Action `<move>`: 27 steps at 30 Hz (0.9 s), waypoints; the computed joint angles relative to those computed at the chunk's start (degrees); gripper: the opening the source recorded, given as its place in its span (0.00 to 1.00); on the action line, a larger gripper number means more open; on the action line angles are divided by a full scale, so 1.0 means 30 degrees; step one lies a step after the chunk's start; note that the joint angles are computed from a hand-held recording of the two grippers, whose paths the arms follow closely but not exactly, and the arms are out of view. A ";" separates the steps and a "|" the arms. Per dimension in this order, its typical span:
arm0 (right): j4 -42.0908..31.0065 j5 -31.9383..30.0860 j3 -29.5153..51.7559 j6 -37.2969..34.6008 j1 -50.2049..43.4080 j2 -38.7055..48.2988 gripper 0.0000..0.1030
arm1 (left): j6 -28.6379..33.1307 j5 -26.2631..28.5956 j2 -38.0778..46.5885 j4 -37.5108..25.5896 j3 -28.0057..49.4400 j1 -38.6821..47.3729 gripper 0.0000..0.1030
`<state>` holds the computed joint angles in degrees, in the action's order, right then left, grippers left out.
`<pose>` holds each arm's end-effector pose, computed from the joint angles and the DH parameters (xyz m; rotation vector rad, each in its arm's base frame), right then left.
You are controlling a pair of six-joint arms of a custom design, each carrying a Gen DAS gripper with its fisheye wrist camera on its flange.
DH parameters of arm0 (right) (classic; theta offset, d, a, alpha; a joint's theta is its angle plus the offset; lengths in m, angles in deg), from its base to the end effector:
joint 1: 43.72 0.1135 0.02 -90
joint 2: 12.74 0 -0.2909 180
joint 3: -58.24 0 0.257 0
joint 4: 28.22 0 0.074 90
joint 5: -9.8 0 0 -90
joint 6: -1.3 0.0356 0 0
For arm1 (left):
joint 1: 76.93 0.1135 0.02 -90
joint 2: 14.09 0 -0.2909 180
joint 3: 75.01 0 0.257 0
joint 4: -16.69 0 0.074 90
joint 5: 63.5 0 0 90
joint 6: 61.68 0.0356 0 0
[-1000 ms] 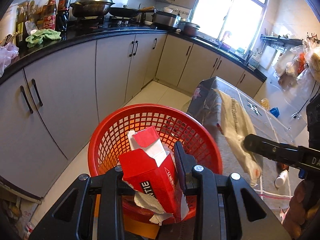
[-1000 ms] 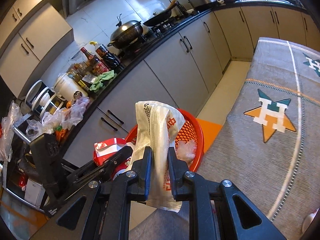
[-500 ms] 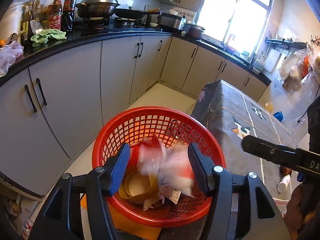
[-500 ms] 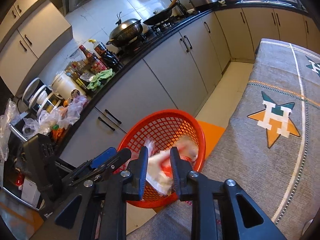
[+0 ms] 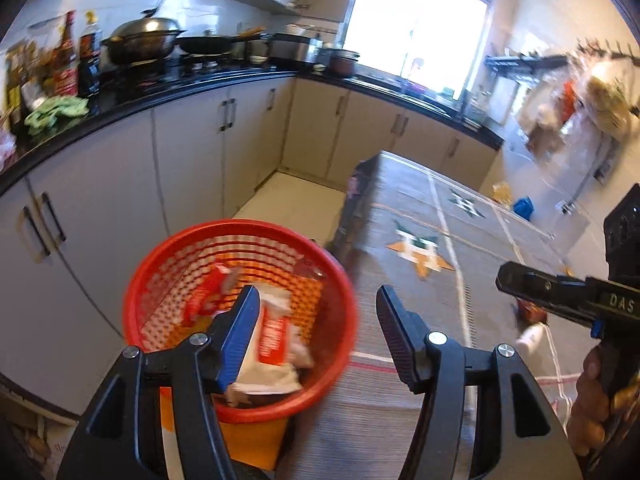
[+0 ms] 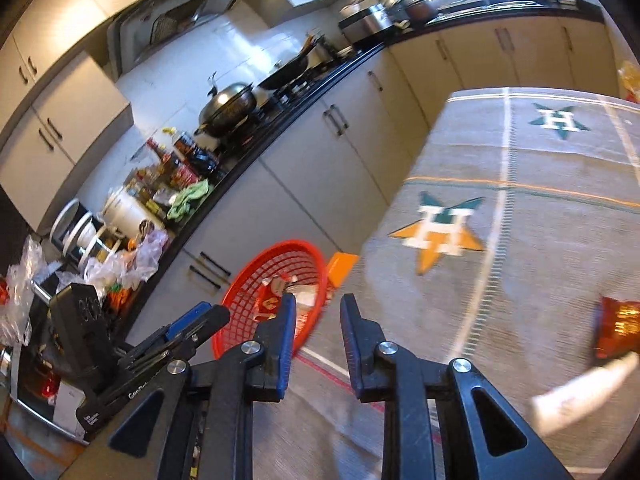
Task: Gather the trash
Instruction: 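Move both open grippers back over the spray bottle and snack wrapper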
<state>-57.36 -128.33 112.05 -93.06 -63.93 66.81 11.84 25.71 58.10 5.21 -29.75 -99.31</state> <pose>0.2484 -0.0632 0.2080 -0.0047 2.2753 0.8314 0.2277 -0.0932 0.2060 0.1090 2.2619 -0.3494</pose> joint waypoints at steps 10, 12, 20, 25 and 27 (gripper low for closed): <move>-0.4803 -0.1889 0.1973 -0.6372 -0.6660 0.2268 0.24 | -0.0423 -0.3215 0.1970 -0.1077 0.2222 -0.6264 0.58; -0.5638 -0.1864 0.2727 -0.7678 -0.7928 0.3174 0.25 | -0.0337 -0.3627 0.2729 -0.1252 0.2867 -0.7397 0.59; -0.5905 -0.2195 0.5470 -0.8947 -1.1265 0.7004 0.30 | 0.1048 -0.3302 0.7301 -0.2062 0.6755 -1.0707 0.67; -0.7771 -0.3096 0.7527 -0.9989 -1.2576 0.9479 0.32 | 0.2608 -0.3415 1.0271 -0.3328 0.9649 -1.2090 0.67; -0.7966 -0.3349 0.7765 -0.9776 -1.2774 0.9682 0.32 | 0.3048 -0.3817 1.1356 -0.3852 1.0804 -1.2575 0.67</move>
